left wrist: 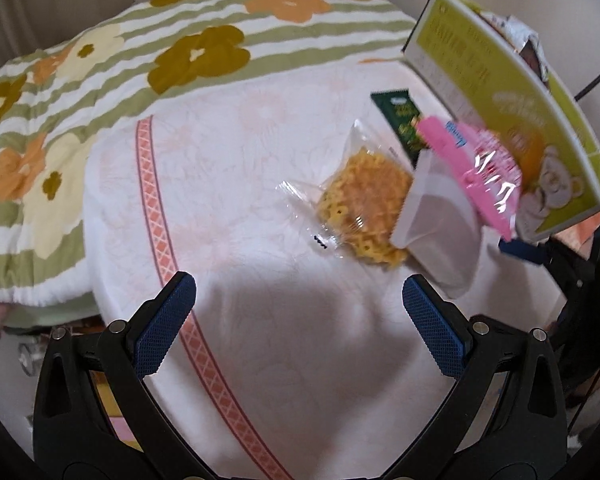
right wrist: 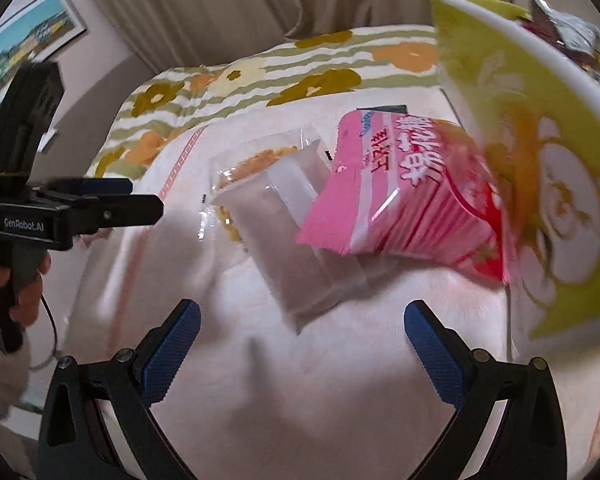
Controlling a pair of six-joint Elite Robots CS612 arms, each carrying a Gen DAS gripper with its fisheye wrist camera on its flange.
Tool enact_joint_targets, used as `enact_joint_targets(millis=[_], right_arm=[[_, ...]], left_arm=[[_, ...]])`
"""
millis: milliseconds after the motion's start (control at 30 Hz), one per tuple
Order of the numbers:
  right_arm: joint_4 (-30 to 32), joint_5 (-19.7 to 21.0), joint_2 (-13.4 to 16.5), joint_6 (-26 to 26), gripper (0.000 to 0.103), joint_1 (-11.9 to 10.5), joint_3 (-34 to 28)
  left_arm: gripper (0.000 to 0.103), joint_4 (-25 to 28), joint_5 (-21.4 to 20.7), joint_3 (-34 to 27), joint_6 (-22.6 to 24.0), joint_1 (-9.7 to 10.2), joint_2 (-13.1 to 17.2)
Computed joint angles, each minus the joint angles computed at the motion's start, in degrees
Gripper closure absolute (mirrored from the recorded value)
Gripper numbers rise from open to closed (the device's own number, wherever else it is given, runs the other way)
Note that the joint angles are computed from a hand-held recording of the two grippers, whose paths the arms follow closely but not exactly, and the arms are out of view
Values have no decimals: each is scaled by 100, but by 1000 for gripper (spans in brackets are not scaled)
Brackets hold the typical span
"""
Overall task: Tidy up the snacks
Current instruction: 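Grasp the waffle packet with the left tool while the right tool grasps the white paper pastry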
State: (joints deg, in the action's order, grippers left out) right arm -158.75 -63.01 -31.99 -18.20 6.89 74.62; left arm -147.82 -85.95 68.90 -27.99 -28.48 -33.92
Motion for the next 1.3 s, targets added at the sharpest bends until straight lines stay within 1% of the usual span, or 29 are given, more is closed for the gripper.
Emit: enact_joint_targets(millis=[133,200,267,400,433,500,533,567,600,700,900,967,1067,1167,1300], right_arm=[[-262,-289,142,-503,1,84,-189],[-266,-291,203,-640,1,94,-288],[-269,-202,253,-776,2,91,-370],[-254,-167,324,-1197,2,104,-503],[-245,-162,333,-1274,5,112,-519],[-52,-161,367,-1475,16,130,-616],[87,-174,383,-1556,27,141,-666],[196,-177,389,-1633,35,146,-686],[259,-188,391,-1710,38,149,-686],[136,-255,363,-1731,41,153,-608],[153,-351,264,-1333,43,98,-461],[164,-360,221,-1232,43,76,-394],[105,-452,138,-1106,43,60,-243],[78,-490,35,-936,43,36,-78],[41,-569,-83,-841,43,32,113]], left_arm=[[0,152,-63,-201,132,25,154],[0,218,-26,-283,265,15,203],[0,288,45,-387,489,4,257],[0,405,72,-614,904,-3,365],[0,422,69,-659,1008,-5,386],[0,490,45,-767,1268,-3,437],[0,515,6,-819,1394,1,464],[0,541,-45,-863,1481,8,485],[0,590,-109,-921,1586,17,513],[0,695,-207,-1069,1853,29,583],[0,889,-386,-1340,2225,26,722],[0,940,-379,-1420,2357,15,768],[0,987,-473,-1506,2472,22,819],[0,1025,-424,-1561,2635,5,838],[0,1141,-303,-1605,2902,-31,816]])
